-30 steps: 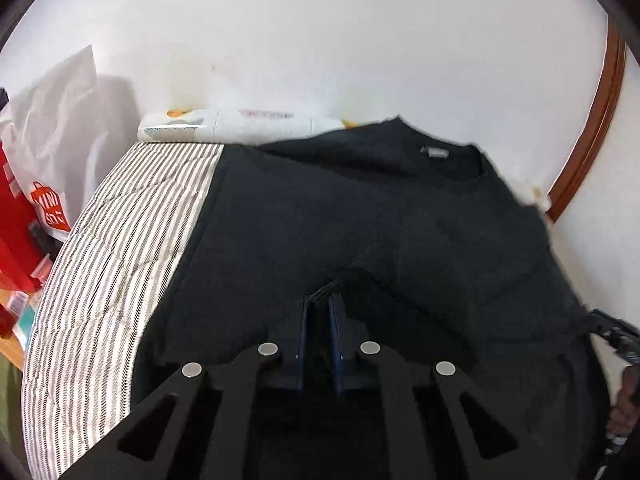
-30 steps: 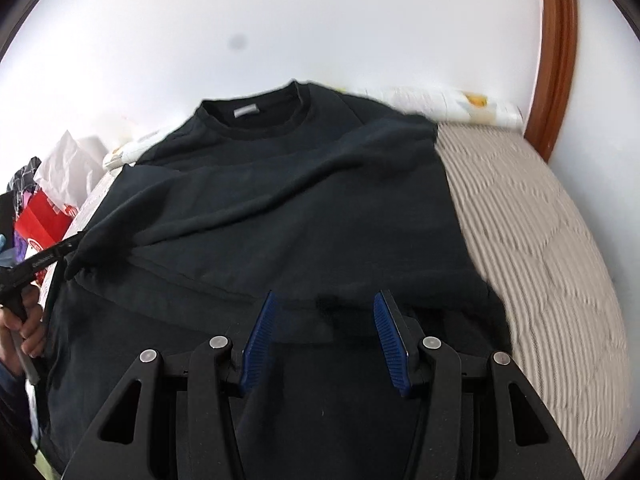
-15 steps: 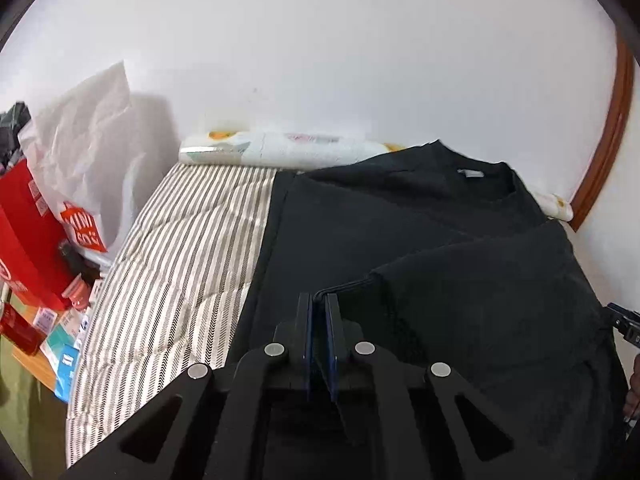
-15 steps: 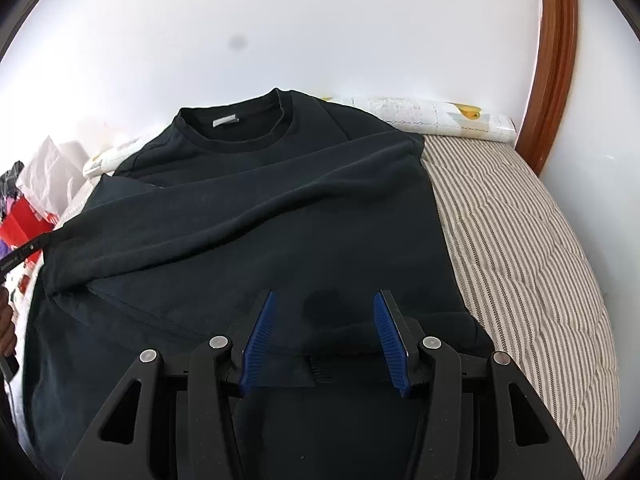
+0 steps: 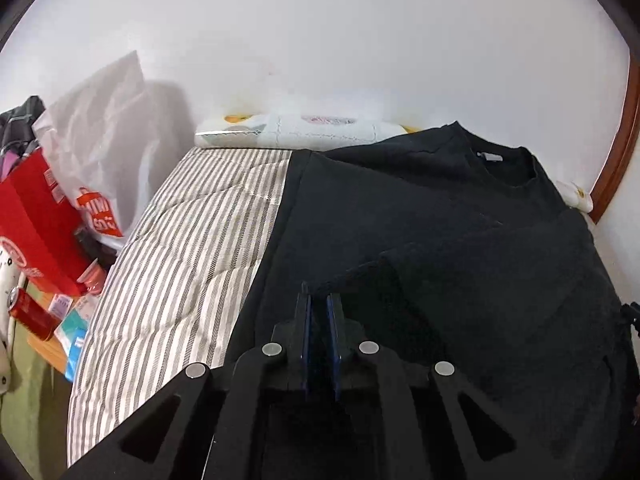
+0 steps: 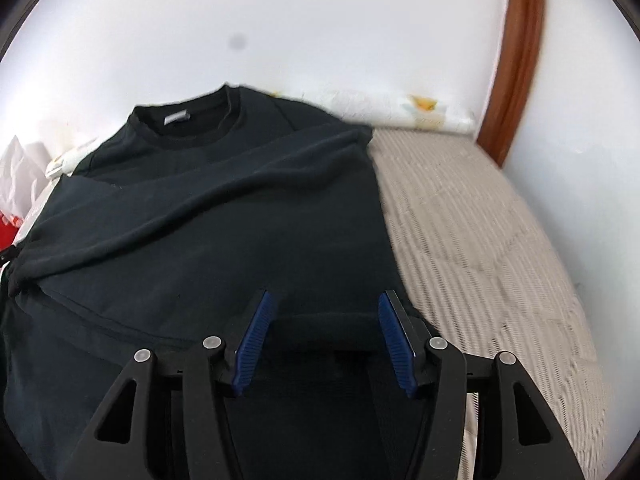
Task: Fold small clothes
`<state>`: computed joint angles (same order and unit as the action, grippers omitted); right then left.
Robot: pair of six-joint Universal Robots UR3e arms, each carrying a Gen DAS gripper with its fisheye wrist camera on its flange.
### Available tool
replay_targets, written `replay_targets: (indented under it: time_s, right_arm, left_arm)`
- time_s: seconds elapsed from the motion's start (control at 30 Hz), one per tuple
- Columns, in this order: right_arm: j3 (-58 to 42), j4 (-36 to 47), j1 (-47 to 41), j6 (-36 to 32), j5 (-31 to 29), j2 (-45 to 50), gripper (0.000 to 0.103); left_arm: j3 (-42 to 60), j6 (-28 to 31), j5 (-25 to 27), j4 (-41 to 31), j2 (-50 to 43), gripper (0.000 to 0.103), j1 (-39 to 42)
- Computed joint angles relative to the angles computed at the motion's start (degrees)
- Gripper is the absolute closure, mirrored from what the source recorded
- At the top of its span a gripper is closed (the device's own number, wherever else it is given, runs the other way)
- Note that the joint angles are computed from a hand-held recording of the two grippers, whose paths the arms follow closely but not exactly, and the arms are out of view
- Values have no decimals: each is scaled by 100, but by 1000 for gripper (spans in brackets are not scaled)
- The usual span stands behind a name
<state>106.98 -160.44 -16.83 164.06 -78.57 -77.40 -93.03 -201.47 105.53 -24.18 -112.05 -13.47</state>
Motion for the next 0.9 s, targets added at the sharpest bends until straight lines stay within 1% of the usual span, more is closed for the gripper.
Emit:
replay_targets:
  time_s: [0.1,0.2,0.27,0.33,0.4,0.43,0.5,0.6,0.63,0.67,0.77,0.87,0.9]
  right_arm:
    - [201,159,-121,-135,99,-329,48]
    - [600,305,-341,-256,353,-850,48]
    - [876,395,-476,-365,399,-1237,48]
    - [1240,339,-672,-397,506,-1659,48]
    - [1569,430,-915,-542,650,-2093,48]
    - [1729,654,-1113,-720,834,-2364,48]
    - [1961,1017,-1424,-983,1021,-2744,48]
    - [2407,1612,-2003,-1473,1250,-3401,48]
    - [2630,1912,-2316,-1722,1351,-3748,48]
    - [2753,2159,-2530,-1916,1428,-3977,47]
    - [3067,3412,-3409,-2797,1842,-4869,44]
    - [3291,4776,-4214,-3756,2120,-5768,42]
    - [3369,5080,-4401,-4008,2158,-6015,42]
  left_arm:
    - [-242,-21,-27,-33,322,94,-103]
    - [-360,42,364,-187,633,94,-454]
    - [-535,48,394,-204,892,94,-599]
    - [-766,-64,506,-250,1192,93,-769]
    - [-1055,-147,451,-250,1499,91,-842]
    - [-1254,-205,356,-259,1695,89,-850]
    - [-1671,-415,254,-325,2053,84,-890]
    - [-2227,-737,339,-427,2468,66,-1053]
    - [-2507,-905,339,-390,2653,52,-1097]
    - [-2781,-1031,323,-315,2838,44,-1125]
    - [-3430,-1336,331,-218,3292,44,-1242]
    - [-3919,-1659,347,-207,3582,44,-1417]
    - [-4021,-1704,305,-247,3654,44,-1449]
